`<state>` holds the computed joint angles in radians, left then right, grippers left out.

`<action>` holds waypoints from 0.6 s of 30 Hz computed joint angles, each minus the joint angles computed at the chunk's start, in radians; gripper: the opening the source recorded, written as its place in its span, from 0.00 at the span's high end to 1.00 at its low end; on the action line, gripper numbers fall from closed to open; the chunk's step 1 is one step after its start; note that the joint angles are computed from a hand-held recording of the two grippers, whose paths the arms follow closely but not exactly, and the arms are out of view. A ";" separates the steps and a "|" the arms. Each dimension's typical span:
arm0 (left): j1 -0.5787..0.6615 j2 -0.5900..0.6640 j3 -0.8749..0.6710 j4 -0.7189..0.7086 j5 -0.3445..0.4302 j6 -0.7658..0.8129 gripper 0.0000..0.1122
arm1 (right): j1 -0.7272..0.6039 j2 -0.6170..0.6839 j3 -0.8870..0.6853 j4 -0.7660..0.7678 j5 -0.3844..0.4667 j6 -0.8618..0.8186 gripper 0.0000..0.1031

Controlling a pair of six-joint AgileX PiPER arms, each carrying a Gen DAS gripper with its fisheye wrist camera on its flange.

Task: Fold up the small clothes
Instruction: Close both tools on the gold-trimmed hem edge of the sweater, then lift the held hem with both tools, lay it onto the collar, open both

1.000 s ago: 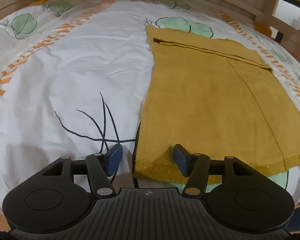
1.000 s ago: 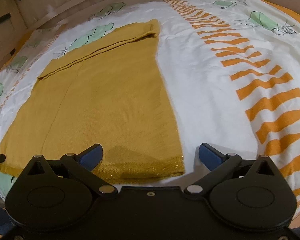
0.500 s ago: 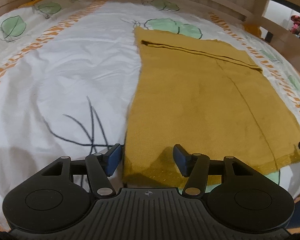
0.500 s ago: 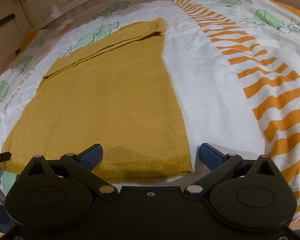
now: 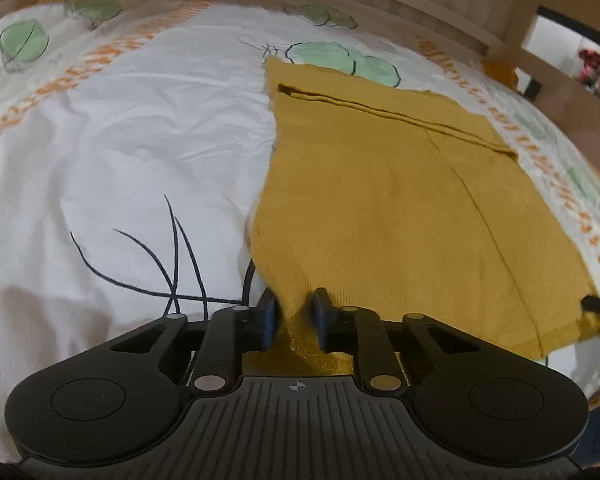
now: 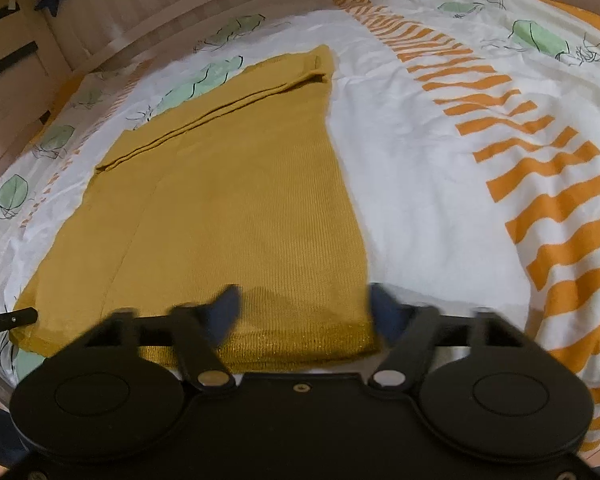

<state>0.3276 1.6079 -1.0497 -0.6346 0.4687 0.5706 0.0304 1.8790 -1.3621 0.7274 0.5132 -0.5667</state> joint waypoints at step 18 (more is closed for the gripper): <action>0.025 -0.019 -0.064 -0.288 -0.006 0.125 0.96 | -0.043 -0.017 0.009 0.473 0.031 -0.351 0.83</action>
<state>0.3524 1.5892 -1.1138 -0.9231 0.4627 0.6956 -0.0123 1.8616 -1.3530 1.2000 0.5442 -0.9179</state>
